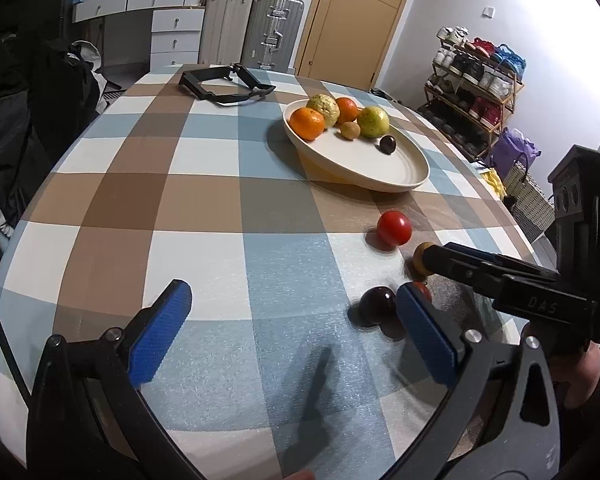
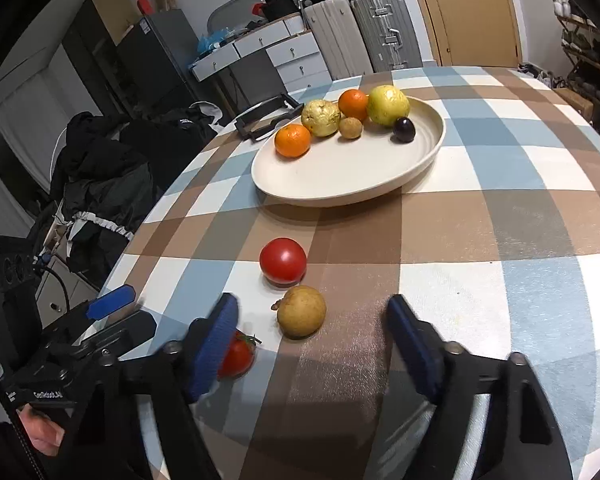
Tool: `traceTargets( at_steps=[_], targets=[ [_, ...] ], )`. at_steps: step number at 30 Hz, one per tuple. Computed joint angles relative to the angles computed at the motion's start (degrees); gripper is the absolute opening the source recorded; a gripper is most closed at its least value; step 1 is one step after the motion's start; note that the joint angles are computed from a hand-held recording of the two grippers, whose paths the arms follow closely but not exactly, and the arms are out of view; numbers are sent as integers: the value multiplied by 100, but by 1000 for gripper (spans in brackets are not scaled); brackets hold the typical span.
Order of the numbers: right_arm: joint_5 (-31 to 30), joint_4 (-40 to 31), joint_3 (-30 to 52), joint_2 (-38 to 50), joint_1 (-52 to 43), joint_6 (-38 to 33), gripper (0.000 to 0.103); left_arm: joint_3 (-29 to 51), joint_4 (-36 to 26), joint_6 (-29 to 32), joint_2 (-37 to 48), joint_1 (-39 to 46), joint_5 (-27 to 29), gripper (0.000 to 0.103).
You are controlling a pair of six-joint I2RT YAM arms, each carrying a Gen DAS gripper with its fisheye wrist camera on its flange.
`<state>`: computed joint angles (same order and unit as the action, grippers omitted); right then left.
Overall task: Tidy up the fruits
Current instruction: 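Grasp a brown kiwi with the right tool while the left tool grasps a dark plum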
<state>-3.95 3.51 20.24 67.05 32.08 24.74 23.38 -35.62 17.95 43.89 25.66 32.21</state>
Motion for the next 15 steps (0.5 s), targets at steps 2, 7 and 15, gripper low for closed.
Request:
traceTargets(
  at_steps=[2, 7, 15],
  targets=[
    [-46, 26, 44, 111, -6, -50, 64, 14, -22, 8, 30, -16, 8, 102],
    [-75, 48, 107, 253, 32, -60, 41, 48, -27, 61, 201, -93, 65, 102],
    [-290, 260, -67, 106, -101, -24, 30, 238, -233, 264, 593, -210, 225, 101]
  ],
)
